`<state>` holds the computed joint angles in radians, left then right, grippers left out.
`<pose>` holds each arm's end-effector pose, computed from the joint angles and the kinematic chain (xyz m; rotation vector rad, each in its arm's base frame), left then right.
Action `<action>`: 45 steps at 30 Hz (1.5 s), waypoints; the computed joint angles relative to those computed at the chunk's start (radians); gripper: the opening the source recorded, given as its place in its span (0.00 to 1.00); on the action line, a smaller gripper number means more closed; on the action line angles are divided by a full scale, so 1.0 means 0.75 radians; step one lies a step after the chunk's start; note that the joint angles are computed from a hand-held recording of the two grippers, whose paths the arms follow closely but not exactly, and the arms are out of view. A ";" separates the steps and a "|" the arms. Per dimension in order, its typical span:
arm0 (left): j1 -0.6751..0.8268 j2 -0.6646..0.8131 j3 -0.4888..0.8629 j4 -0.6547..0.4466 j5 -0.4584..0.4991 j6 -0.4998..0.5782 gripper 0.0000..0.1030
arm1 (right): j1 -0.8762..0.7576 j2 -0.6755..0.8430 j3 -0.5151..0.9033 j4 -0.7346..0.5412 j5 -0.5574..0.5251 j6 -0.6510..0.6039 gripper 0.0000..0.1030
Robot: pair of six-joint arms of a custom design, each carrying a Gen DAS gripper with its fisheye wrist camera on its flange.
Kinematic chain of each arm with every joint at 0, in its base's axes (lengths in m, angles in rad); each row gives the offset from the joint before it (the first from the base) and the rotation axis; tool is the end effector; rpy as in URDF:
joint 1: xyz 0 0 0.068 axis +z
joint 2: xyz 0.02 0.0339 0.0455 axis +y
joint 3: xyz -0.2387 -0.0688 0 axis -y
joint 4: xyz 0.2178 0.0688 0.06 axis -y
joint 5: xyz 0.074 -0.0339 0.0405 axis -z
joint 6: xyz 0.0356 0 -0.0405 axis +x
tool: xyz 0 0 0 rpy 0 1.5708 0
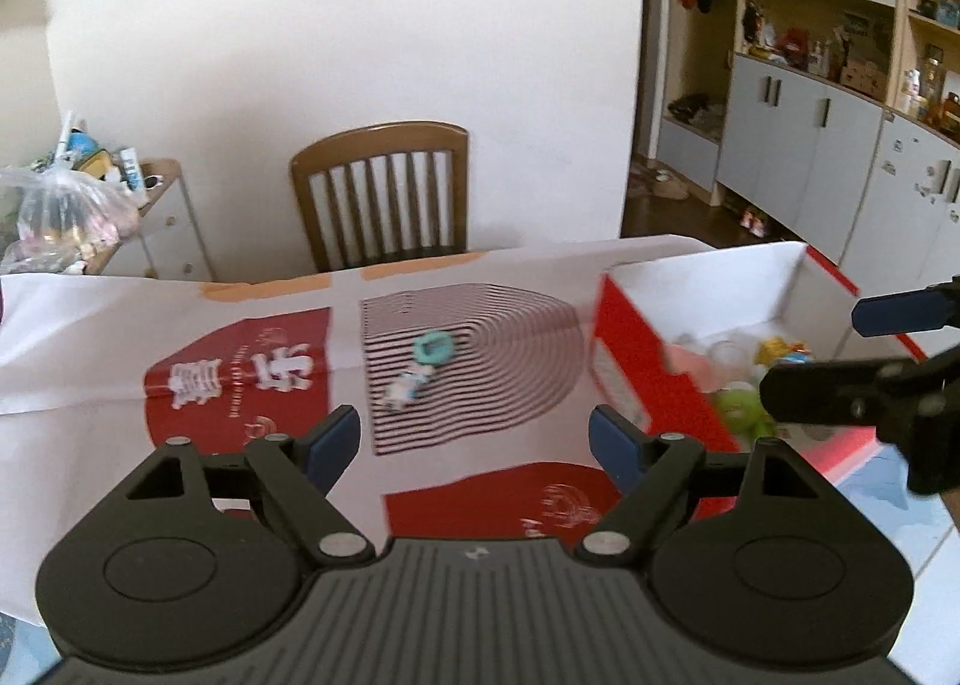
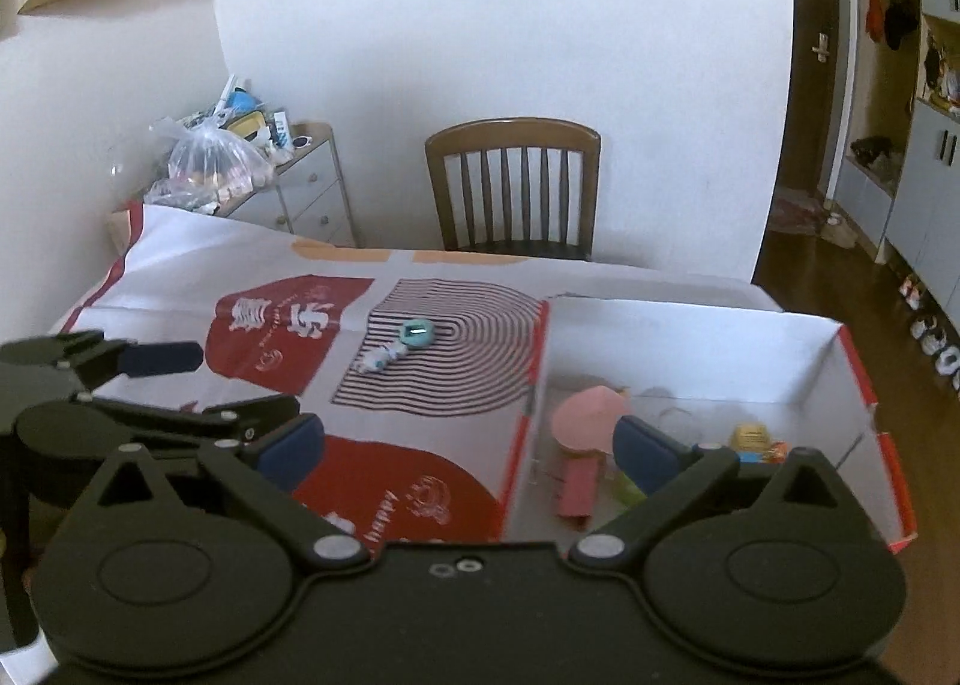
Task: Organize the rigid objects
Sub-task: 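Withdraw both tools from the box toward the bunny and teal toy, then grasp the white bunny figure with the left tool while the right grasps the teal square toy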
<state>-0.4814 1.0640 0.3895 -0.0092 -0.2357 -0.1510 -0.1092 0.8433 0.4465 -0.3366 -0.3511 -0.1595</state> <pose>0.1775 -0.0833 0.1644 0.2430 2.2201 -0.0785 0.1655 -0.0058 0.1910 -0.2348 2.2516 0.2622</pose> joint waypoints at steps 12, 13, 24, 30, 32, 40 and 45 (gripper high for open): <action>0.331 0.243 -0.081 0.405 0.222 0.257 0.81 | 0.430 0.511 0.189 0.292 0.350 0.300 1.00; 0.347 0.284 -0.083 0.454 0.237 0.278 0.81 | 0.447 0.560 0.215 0.307 0.366 0.309 1.00; 0.451 0.864 0.050 0.882 0.365 0.323 0.81 | 0.510 1.129 0.609 0.338 0.430 0.313 1.00; 0.480 1.142 0.212 0.967 0.383 0.314 0.81 | 0.491 1.410 0.896 0.252 0.420 0.300 1.00; 0.486 1.212 0.277 0.949 0.401 0.303 0.81 | 0.486 1.498 0.997 0.211 0.416 0.304 1.00; 0.479 1.447 0.491 0.930 0.403 0.281 0.81 | 0.492 1.808 1.345 0.076 0.410 0.333 0.98; 0.476 1.565 0.602 0.921 0.413 0.282 0.81 | 0.494 1.942 1.500 0.000 0.407 0.332 0.92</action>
<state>-0.1242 2.2375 0.8412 0.6817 0.0742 0.0608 0.2612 2.2997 1.5713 -0.3363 -0.0458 0.0894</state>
